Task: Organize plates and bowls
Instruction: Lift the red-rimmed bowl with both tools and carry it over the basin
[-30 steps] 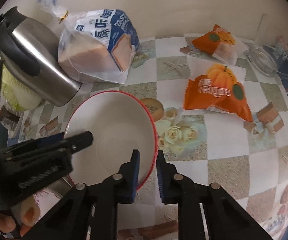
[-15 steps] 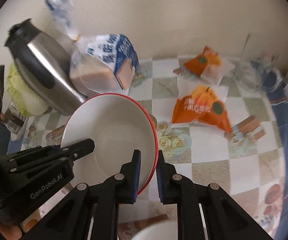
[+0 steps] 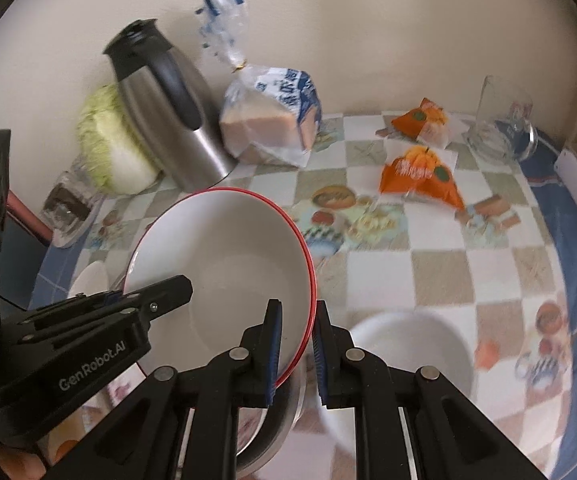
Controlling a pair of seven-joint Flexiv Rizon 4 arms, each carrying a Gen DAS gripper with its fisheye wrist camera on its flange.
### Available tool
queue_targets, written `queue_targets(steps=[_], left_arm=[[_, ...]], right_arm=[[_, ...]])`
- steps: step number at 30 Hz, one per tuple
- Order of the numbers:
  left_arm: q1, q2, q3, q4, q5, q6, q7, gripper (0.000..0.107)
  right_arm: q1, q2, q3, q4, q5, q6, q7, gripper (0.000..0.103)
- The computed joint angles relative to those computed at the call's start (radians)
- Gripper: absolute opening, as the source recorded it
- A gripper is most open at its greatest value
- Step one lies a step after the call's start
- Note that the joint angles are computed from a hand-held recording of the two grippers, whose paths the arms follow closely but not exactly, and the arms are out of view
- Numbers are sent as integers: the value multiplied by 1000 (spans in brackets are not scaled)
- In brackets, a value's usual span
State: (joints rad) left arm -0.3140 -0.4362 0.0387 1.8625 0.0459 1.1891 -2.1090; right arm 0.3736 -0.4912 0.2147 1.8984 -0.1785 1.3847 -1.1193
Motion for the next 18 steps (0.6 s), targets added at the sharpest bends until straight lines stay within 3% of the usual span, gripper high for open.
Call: queue_targets(steps=[6, 11, 18], left_arm=[[-21, 61, 36, 83, 58, 6, -70, 12], [2, 106, 27, 161, 70, 48, -92, 13], [36, 129, 22, 231, 53, 106, -95, 14]], right_arm=[[73, 33, -46, 93, -22, 94, 92, 16], [103, 45, -50, 133, -49, 126, 140, 16], [188, 49, -117, 162, -124, 164, 217, 16]])
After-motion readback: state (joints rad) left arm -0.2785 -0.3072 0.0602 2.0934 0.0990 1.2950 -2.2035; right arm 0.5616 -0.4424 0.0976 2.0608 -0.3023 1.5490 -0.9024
